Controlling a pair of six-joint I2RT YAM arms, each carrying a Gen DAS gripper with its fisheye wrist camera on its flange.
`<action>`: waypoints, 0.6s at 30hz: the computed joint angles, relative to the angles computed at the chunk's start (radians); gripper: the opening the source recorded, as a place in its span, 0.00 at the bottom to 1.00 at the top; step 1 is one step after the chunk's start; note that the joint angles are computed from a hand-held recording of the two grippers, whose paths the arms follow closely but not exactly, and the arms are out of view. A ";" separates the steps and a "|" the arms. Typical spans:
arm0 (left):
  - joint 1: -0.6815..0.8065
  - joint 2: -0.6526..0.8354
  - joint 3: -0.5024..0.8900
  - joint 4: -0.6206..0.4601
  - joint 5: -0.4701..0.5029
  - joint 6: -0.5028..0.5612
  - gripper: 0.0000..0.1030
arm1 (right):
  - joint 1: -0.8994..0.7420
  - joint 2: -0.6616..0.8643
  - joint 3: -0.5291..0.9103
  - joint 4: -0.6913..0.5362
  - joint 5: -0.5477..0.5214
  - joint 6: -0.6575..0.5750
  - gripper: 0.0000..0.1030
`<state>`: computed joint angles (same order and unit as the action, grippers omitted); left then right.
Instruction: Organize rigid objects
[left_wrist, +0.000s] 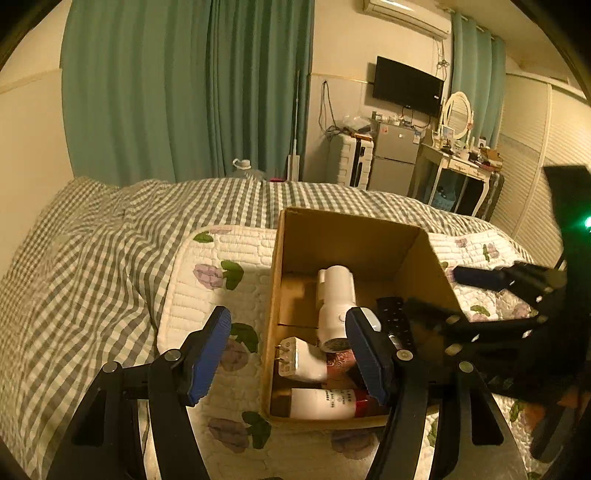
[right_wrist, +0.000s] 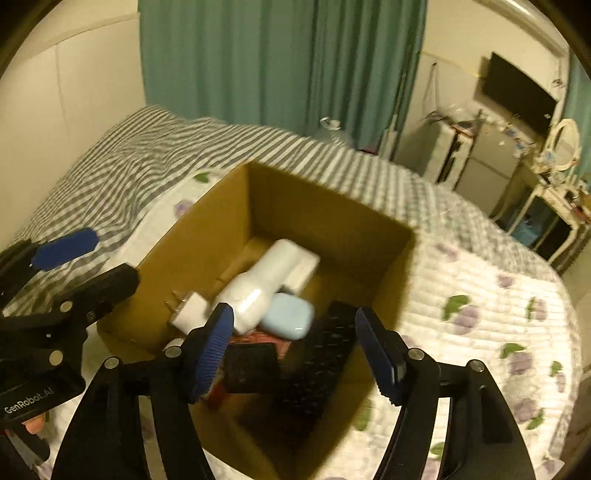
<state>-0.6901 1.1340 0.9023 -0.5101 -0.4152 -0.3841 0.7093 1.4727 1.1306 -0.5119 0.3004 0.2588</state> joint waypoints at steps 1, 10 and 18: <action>-0.024 -0.005 0.007 -0.013 -0.031 -0.007 0.65 | 0.001 -0.035 -0.017 -0.007 0.016 0.008 0.67; -0.276 -0.093 0.116 -0.160 -0.270 -0.126 0.69 | 0.094 -0.357 -0.068 -0.219 0.224 0.111 0.79; -0.602 -0.030 0.295 -0.368 -0.599 -0.293 0.73 | 0.381 -0.573 -0.016 -0.533 0.581 0.391 1.00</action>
<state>-1.2925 1.1042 1.1975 -0.8785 -1.0141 -0.6774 1.0903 0.9000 1.1149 -1.0448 0.8811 0.6495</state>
